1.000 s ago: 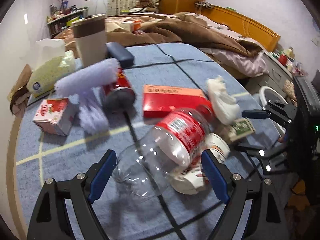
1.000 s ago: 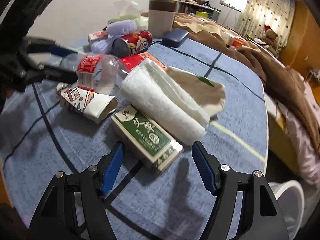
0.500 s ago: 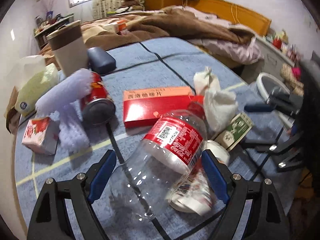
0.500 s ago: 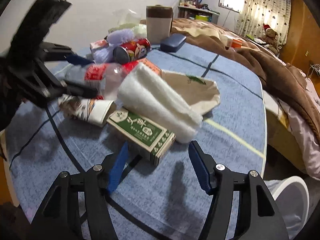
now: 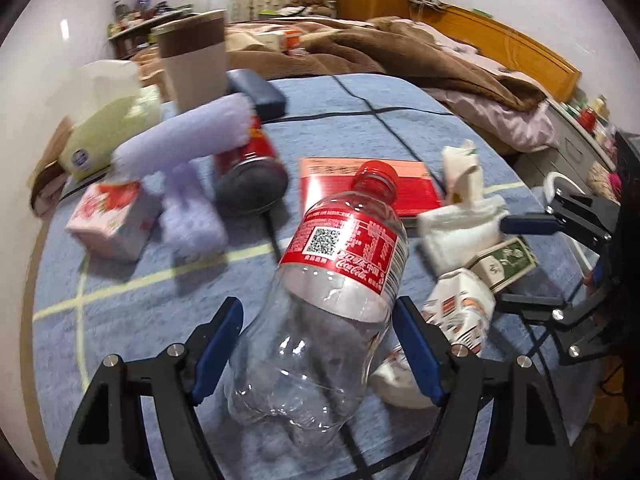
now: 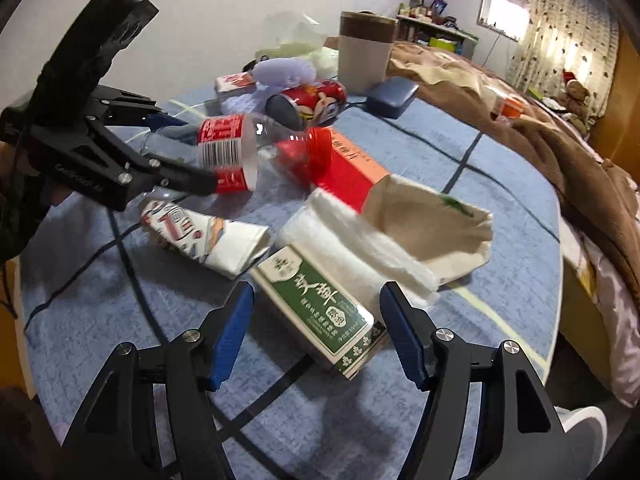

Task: Collect trash
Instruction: 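Grasp the clear Coca-Cola bottle with the left tool while the right tool approaches the green box, then close the right tool on the green herbal oil box and lift it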

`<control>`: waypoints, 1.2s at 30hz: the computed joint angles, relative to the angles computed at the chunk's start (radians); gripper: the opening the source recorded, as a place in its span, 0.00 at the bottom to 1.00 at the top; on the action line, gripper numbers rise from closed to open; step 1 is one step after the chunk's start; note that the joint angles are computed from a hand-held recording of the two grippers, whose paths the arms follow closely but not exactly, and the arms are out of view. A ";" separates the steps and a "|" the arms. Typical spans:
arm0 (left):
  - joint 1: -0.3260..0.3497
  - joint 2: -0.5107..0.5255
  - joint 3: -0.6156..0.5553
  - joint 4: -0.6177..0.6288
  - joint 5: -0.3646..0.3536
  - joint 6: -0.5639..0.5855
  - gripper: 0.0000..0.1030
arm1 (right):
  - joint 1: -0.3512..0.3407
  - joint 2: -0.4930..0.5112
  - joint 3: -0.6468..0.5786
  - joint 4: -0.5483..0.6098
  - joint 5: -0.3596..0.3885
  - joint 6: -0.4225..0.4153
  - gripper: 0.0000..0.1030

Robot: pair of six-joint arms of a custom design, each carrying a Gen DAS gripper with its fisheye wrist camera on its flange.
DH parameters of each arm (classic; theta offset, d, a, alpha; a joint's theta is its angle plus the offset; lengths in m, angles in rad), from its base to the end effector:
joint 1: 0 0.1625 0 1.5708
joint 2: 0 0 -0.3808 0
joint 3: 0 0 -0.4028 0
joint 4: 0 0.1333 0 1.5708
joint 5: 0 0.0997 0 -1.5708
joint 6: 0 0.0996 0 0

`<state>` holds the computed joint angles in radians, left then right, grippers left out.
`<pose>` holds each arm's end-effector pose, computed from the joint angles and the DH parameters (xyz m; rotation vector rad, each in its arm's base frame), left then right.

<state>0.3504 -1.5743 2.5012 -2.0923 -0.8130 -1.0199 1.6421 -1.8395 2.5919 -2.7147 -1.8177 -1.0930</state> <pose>-0.2159 -0.2937 0.1154 0.4328 2.3532 -0.6412 0.1316 -0.3134 0.2031 1.4404 -2.3100 0.3056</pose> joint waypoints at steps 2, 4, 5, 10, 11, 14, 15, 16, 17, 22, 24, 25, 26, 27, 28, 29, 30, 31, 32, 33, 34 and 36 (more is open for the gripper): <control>-0.011 -0.028 0.012 0.034 0.004 -0.051 0.75 | -0.014 -0.039 0.002 0.055 0.026 0.013 0.64; -0.021 -0.051 0.025 0.044 0.001 -0.093 0.75 | -0.018 -0.063 0.016 0.057 0.020 0.018 0.49; -0.026 -0.056 0.031 0.039 -0.002 -0.099 0.75 | -0.018 -0.070 0.025 0.046 0.015 0.014 0.46; -0.003 -0.018 0.024 -0.027 0.001 -0.050 0.75 | -0.013 -0.067 0.037 0.014 0.002 0.070 0.45; 0.009 -0.009 0.017 -0.032 -0.002 -0.046 0.76 | -0.015 -0.068 0.038 0.012 0.007 0.076 0.45; 0.028 0.016 -0.003 -0.020 -0.006 -0.043 0.76 | -0.017 -0.051 0.035 0.013 0.008 0.095 0.45; 0.031 0.023 -0.010 -0.009 -0.007 -0.044 0.76 | -0.015 -0.042 0.035 0.010 0.000 0.099 0.45; 0.030 0.029 -0.015 -0.004 -0.005 -0.044 0.76 | -0.017 -0.037 0.041 -0.006 -0.001 0.101 0.45; 0.030 0.030 -0.015 -0.014 -0.007 -0.035 0.75 | -0.019 -0.040 0.044 -0.012 0.003 0.104 0.45; 0.017 0.024 -0.008 -0.010 -0.003 -0.073 0.69 | -0.034 -0.092 0.070 -0.020 0.034 0.121 0.31; -0.003 0.018 -0.002 0.012 0.010 -0.108 0.69 | -0.037 -0.112 0.082 -0.031 0.041 0.121 0.31; -0.014 0.009 0.006 0.015 0.013 -0.122 0.68 | -0.038 -0.122 0.088 -0.044 0.041 0.127 0.31; -0.023 0.003 0.011 0.015 0.012 -0.131 0.68 | -0.043 -0.137 0.093 -0.042 0.047 0.134 0.31; -0.033 -0.002 0.015 0.024 0.018 -0.151 0.68 | -0.048 -0.148 0.095 -0.038 0.056 0.139 0.31; -0.048 -0.009 0.018 0.043 0.024 -0.174 0.68 | -0.059 -0.173 0.101 -0.028 0.073 0.145 0.31; -0.058 -0.013 0.018 0.053 0.025 -0.182 0.68 | -0.071 -0.207 0.108 -0.014 0.092 0.162 0.31; -0.070 -0.018 0.019 0.068 0.029 -0.200 0.68 | -0.071 -0.207 0.108 -0.014 0.092 0.162 0.31; -0.088 -0.026 0.019 0.090 0.033 -0.220 0.67 | -0.082 -0.229 0.110 -0.005 0.117 0.178 0.31; -0.103 -0.029 0.018 0.106 0.037 -0.234 0.67 | -0.082 -0.229 0.110 -0.005 0.117 0.178 0.31; -0.116 -0.031 0.019 0.120 0.043 -0.251 0.67 | -0.088 -0.246 0.113 0.003 0.128 0.186 0.31; -0.128 -0.036 0.021 0.130 0.045 -0.267 0.66 | -0.094 -0.264 0.117 0.009 0.140 0.194 0.31; -0.141 -0.044 0.024 0.149 0.038 -0.298 0.66 | -0.099 -0.282 0.120 0.018 0.159 0.208 0.31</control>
<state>0.2094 -1.6183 2.5253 -1.9429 -0.7753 -1.3179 1.5431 -2.1211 2.7114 -2.6972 -1.6588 -0.8849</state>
